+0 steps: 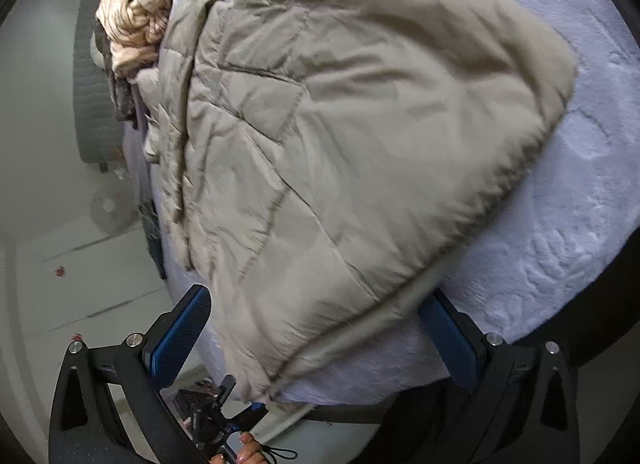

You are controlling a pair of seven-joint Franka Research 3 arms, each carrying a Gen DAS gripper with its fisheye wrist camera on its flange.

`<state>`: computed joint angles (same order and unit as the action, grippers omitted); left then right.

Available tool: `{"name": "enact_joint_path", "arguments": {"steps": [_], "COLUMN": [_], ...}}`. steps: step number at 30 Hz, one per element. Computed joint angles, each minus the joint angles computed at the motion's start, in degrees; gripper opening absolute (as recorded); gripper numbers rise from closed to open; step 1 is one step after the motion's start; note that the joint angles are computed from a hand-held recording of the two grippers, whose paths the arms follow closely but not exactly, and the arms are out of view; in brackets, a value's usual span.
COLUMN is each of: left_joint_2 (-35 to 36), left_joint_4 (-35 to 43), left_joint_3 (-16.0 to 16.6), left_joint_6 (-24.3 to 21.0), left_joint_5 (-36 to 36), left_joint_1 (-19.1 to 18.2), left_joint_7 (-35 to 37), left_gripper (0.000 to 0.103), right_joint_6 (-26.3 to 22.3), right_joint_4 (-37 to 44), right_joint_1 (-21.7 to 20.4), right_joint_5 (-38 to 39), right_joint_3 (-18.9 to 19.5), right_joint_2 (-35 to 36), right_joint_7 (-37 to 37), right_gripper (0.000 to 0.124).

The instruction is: Fold large clothes

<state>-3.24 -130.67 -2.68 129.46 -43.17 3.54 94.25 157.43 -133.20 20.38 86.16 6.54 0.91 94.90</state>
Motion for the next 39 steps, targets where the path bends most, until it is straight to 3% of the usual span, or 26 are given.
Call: {"name": "enact_joint_path", "arguments": {"steps": [1,2,3,4,5,7,9,12,16,23,33,39], "left_joint_2": [0.6,1.3,1.8,1.8,1.6,0.8,-0.5,-1.4,-1.6,1.4,12.6,21.9], "left_joint_4": [1.2,2.1,2.9,3.2,3.3,3.5,3.2,3.8,5.9,13.2,31.7,44.9], "left_joint_3": [-0.2,-0.4,-0.5,-0.8,-0.9,-1.3,-1.0,-1.0,-0.8,-1.7,-3.8,-5.0], "left_joint_6": [-0.3,-0.6,-0.8,-0.3,0.2,1.7,2.2,3.6,4.2,5.9,7.9,5.5], "left_joint_5": [2.3,4.0,5.3,6.5,7.4,9.7,10.8,13.2,14.7,19.9,33.5,37.5], "left_joint_1": [0.0,0.0,-0.1,-0.1,-0.1,-0.5,-0.5,-1.2,-1.8,-2.4,-2.7,-1.9], "left_joint_7": [-1.3,-1.8,-2.0,-2.1,-1.9,-1.6,-0.3,0.7,0.9,-3.5,-18.2,-19.9], "left_gripper": [0.054,0.027,0.017,0.017,0.017,0.015,0.014,0.014,0.014,0.014,0.014,0.014], "right_joint_6": [0.5,0.9,0.8,0.6,0.3,-0.5,0.4,1.2,-0.4,-7.2,-16.9,-21.8], "right_joint_4": [0.1,0.4,0.6,0.8,0.6,-0.4,-0.9,-0.8,1.3,11.0,36.4,55.1], "right_joint_1": [0.0,0.0,-0.1,-0.2,-0.3,-0.6,-0.6,-0.5,-0.9,-3.6,-8.4,-10.3], "right_joint_5": [1.9,3.3,4.0,2.9,-0.1,-4.6,-5.8,-10.6,-24.2,-35.6,-46.5,-50.8], "right_joint_3": [0.0,0.0,-0.1,-0.2,-0.3,-0.5,-0.4,-0.4,-1.0,-2.4,-2.4,-1.6], "right_joint_2": [0.0,0.2,0.3,0.6,0.7,0.2,-0.4,-1.3,-1.4,2.3,15.9,27.8], "right_joint_7": [-1.1,-1.7,-2.2,-0.7,2.2,6.5,7.5,8.0,13.4,11.8,4.3,4.9], "right_gripper": [0.102,0.100,0.090,0.073,0.065,0.019,0.012,0.009,0.008,0.008,0.007,0.007]}}
